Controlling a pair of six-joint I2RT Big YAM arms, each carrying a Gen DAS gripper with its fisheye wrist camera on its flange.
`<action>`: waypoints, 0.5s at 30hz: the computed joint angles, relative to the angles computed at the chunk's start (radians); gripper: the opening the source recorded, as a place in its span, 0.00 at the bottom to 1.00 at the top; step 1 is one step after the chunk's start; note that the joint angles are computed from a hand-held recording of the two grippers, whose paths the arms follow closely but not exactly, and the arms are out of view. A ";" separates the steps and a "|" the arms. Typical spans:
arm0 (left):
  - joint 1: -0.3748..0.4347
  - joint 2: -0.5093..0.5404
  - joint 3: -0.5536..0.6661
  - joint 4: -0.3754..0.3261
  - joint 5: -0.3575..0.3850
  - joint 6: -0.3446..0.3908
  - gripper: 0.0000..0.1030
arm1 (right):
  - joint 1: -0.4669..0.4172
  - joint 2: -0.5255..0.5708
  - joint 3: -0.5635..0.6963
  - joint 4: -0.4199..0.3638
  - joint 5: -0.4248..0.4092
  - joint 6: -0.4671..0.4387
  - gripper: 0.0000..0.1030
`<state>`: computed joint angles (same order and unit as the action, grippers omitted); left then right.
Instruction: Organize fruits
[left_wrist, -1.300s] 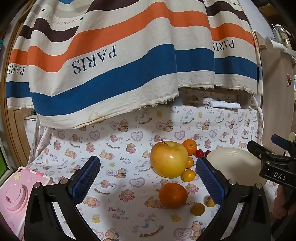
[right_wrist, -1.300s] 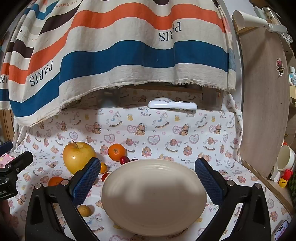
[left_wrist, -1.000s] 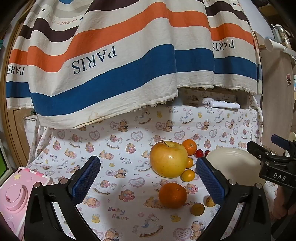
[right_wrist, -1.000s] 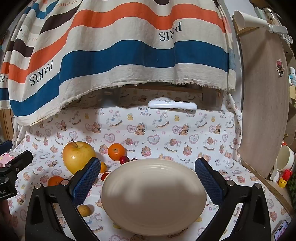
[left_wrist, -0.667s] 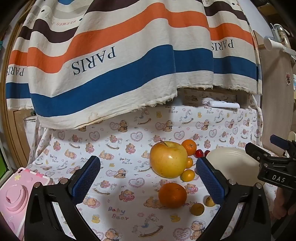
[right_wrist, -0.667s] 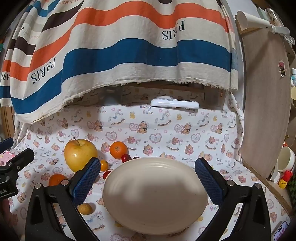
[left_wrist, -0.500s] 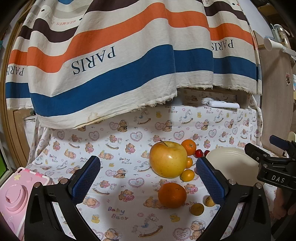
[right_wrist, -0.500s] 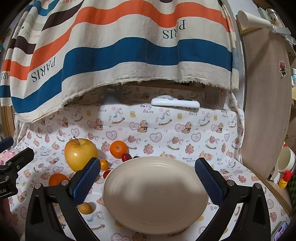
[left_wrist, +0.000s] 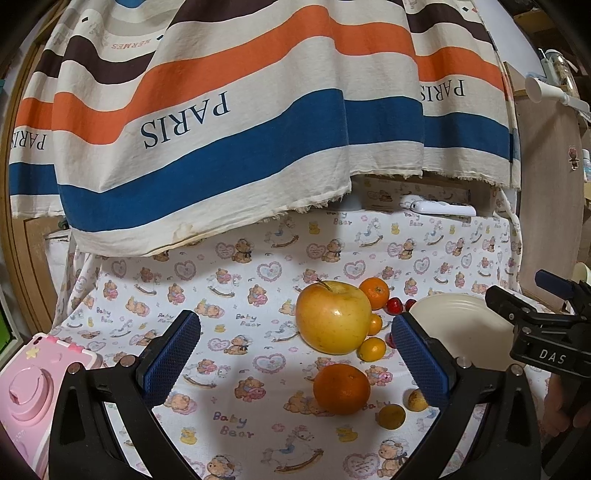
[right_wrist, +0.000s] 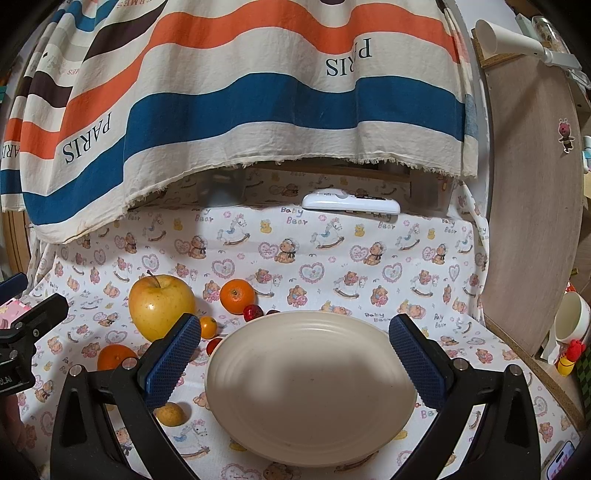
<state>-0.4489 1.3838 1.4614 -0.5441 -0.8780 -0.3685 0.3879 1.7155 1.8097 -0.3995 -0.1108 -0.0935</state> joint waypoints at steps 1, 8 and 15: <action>-0.002 0.004 0.005 -0.002 -0.001 0.000 1.00 | 0.000 0.001 0.001 0.000 0.000 0.000 1.00; 0.001 0.007 0.005 0.002 0.003 0.000 1.00 | 0.000 0.001 -0.001 0.001 0.000 -0.001 1.00; 0.001 0.008 0.006 0.000 0.001 -0.002 1.00 | 0.004 0.005 -0.001 -0.002 0.002 -0.003 1.00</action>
<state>-0.4484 1.3917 1.4677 -0.5438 -0.8771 -0.3703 0.3914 1.7201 1.8083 -0.4019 -0.1093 -0.0968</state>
